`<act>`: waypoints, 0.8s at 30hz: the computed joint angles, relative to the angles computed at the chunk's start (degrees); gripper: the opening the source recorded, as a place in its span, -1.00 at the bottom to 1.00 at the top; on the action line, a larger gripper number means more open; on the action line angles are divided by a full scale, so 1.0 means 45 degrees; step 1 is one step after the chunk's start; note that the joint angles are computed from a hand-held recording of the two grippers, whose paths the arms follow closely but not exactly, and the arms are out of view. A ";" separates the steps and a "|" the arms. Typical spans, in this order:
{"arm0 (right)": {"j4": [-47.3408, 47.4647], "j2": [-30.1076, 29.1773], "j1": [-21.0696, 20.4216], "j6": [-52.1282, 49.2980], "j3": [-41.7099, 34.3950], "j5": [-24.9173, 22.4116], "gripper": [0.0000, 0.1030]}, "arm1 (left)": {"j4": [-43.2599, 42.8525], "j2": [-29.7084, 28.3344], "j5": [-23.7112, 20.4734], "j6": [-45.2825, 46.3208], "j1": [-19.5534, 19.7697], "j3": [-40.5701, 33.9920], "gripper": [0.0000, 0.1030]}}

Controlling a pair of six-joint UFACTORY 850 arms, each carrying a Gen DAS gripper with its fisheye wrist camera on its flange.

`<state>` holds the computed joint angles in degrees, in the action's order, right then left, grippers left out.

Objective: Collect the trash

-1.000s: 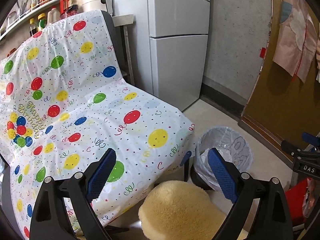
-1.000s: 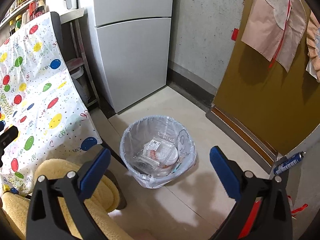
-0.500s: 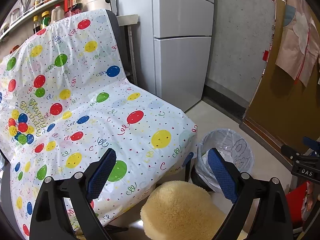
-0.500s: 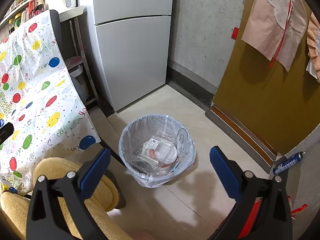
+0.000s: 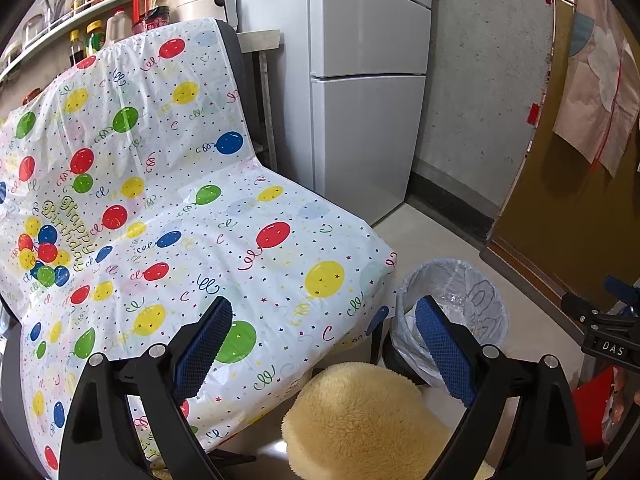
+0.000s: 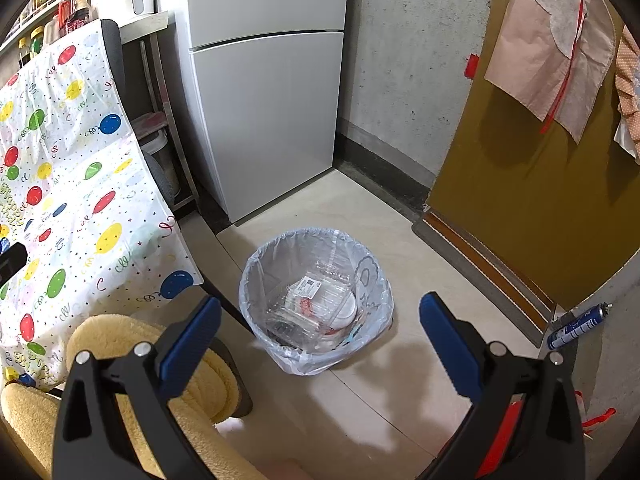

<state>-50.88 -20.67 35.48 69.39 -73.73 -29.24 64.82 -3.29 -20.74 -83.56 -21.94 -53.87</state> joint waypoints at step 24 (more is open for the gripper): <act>0.0078 -0.0045 0.0003 -0.0088 -0.0097 -0.0026 0.89 | 0.0042 -0.0021 -0.0028 -0.0145 -0.0059 -0.0008 0.79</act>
